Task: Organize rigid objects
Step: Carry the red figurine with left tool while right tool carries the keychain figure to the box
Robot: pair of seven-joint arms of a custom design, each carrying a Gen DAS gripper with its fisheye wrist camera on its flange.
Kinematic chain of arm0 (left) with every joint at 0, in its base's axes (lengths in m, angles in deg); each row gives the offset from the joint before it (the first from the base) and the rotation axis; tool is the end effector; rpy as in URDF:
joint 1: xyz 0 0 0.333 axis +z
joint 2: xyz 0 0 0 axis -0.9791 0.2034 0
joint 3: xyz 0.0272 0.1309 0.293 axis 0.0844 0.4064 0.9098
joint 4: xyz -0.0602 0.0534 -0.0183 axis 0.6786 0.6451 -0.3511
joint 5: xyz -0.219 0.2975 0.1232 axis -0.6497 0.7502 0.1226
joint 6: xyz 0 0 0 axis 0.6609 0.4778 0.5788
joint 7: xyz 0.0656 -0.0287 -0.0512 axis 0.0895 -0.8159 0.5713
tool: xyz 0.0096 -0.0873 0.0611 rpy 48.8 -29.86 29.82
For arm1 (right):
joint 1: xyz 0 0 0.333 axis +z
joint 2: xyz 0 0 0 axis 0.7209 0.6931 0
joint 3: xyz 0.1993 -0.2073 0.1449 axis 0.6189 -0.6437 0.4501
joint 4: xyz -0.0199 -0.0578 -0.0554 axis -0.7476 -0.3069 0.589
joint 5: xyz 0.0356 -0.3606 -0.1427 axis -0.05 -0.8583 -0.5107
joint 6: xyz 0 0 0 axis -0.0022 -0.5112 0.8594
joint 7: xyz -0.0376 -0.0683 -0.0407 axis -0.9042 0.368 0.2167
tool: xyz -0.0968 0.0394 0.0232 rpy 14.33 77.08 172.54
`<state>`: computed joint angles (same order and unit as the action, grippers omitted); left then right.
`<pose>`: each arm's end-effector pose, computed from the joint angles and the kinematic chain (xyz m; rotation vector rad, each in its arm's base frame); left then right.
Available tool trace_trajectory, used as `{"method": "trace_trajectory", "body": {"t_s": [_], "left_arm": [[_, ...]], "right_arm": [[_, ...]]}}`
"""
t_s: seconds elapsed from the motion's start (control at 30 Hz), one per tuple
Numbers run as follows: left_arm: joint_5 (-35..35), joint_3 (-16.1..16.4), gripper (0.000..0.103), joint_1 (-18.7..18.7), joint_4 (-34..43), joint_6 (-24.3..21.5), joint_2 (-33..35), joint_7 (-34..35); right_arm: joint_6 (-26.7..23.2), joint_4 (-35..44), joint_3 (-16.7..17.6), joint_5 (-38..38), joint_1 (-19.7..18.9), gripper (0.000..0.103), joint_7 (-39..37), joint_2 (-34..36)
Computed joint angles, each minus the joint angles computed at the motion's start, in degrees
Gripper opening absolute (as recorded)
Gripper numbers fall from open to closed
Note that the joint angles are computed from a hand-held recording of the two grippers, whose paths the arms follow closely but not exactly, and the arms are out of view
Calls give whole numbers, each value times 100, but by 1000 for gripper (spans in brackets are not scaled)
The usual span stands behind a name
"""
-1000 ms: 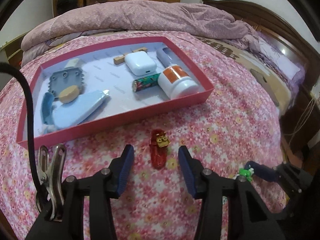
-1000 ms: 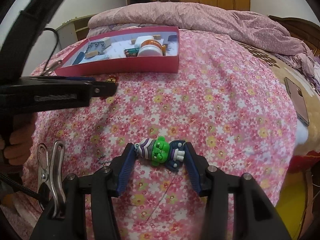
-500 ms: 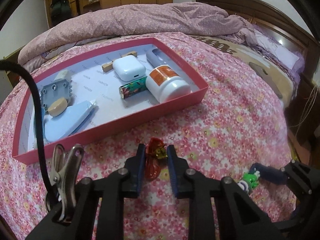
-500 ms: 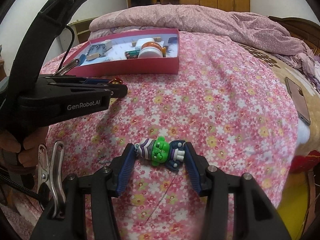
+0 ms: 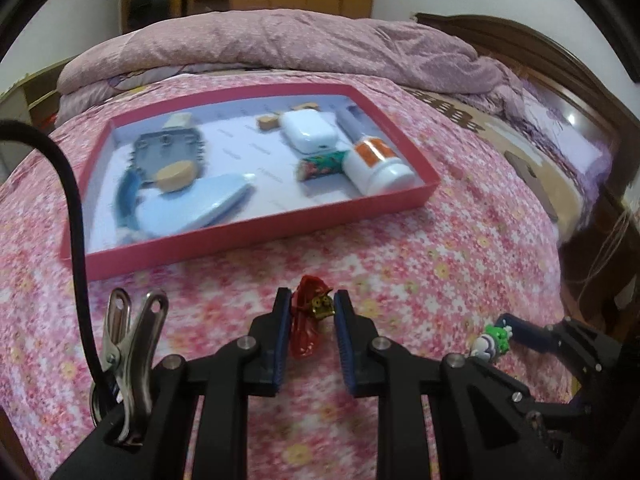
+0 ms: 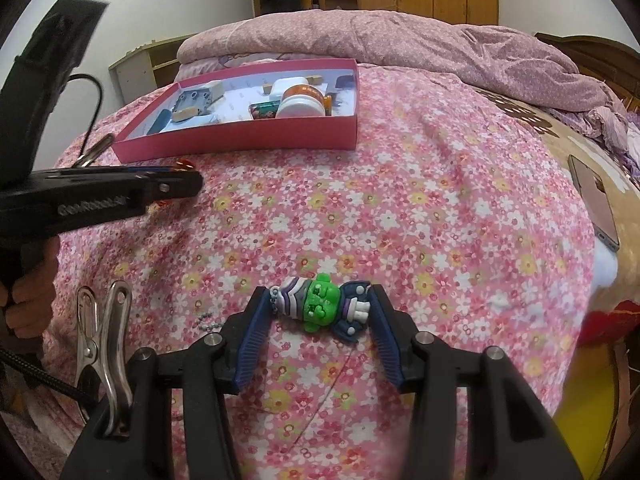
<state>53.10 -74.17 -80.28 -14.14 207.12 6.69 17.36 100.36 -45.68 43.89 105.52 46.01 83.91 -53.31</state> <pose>0.7288 -0.1877 0.4713 -1.5176 2.1850 -0.9062 0.6050 -0.0281 0.4122 -1.9150 1.4861 -0.5878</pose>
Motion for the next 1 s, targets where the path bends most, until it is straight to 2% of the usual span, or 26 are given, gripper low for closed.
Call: {"method": "trace_trajectory", "body": {"t_s": [0.17,0.57,0.8,1.0], "left_arm": [[-130,19,22,146,-240,149,-188,-109],[-342,-38,22,401,-481,452,-419,-130],[-338,-20,22,392,-266,381,-327,-120],[-218,18,22,333,226,233,-76,-95]], "right_arm": [[-58,31,-53,-317,36,50,245,21],[-782,465,-84,-636,-29,50,666,154],[-965,847,-63,-710,-45,50,732,269],[-1025,1232,-11,-791,-53,50,765,436]]}}
